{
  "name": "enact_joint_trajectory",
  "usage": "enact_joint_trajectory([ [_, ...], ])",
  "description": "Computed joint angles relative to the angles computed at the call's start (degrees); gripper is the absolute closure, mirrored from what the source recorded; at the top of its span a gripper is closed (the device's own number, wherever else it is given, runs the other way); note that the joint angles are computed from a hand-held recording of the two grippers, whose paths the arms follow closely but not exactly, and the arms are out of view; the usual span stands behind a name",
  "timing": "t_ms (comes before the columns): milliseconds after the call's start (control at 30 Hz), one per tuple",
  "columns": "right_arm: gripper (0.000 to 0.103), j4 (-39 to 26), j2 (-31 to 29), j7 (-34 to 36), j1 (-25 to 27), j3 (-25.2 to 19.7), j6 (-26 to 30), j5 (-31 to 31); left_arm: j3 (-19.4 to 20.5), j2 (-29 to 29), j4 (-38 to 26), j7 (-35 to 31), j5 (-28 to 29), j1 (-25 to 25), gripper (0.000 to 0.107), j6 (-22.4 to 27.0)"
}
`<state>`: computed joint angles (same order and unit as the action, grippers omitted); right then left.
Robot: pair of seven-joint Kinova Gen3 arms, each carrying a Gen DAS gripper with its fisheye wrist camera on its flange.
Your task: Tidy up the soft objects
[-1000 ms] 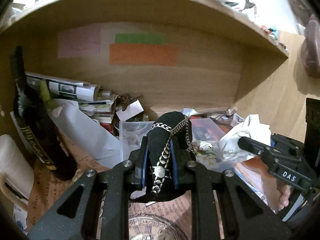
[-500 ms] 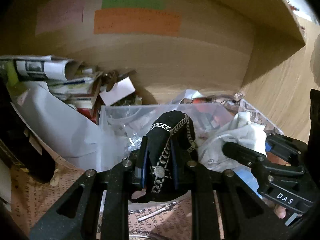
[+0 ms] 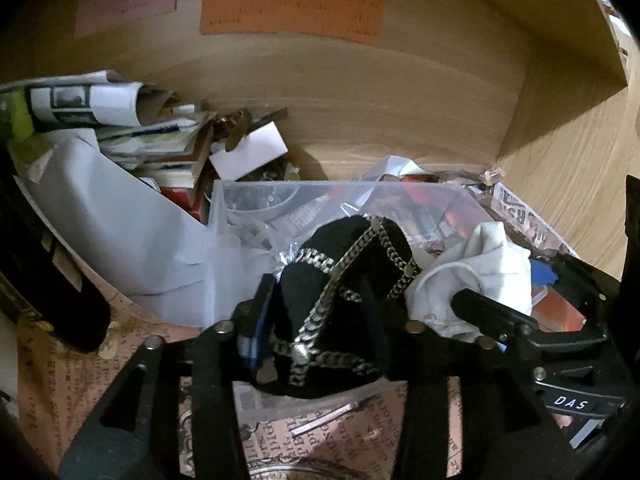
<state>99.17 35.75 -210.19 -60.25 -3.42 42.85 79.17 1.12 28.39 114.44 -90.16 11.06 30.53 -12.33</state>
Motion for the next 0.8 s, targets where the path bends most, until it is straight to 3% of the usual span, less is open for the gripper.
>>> enact_joint_trajectory([
  [67,0.032,0.26,-0.31,-0.51,-0.56,0.13,0.82,0.34,0.34,-0.98,1.4,0.17,0.02,-0.12,0.055,-1.42],
  [200,0.031,1.48,-1.53,-2.55,-1.73,-0.22,3.1,2.11,-1.73,-3.55,4.12,-1.58,2.67,2.45,0.055,-3.99],
  [367,0.03,3.35,-3.79,-4.8,-3.2,-2.27,7.8,5.17,-1.1,-8.11,9.66,-4.72,6.64,3.79,0.054,-10.48],
  [667,0.03,6.07,-6.74,-9.07,-7.1,-6.61,19.71,9.54,5.34,-15.21,19.01,-7.74,10.99,2.38,0.044,-22.5],
  [800,0.026,6.91,-7.23,-10.95,-8.86,-8.31,24.95,11.0,7.07,-16.66,22.11,-11.38,16.32,4.14,0.035,-28.54],
])
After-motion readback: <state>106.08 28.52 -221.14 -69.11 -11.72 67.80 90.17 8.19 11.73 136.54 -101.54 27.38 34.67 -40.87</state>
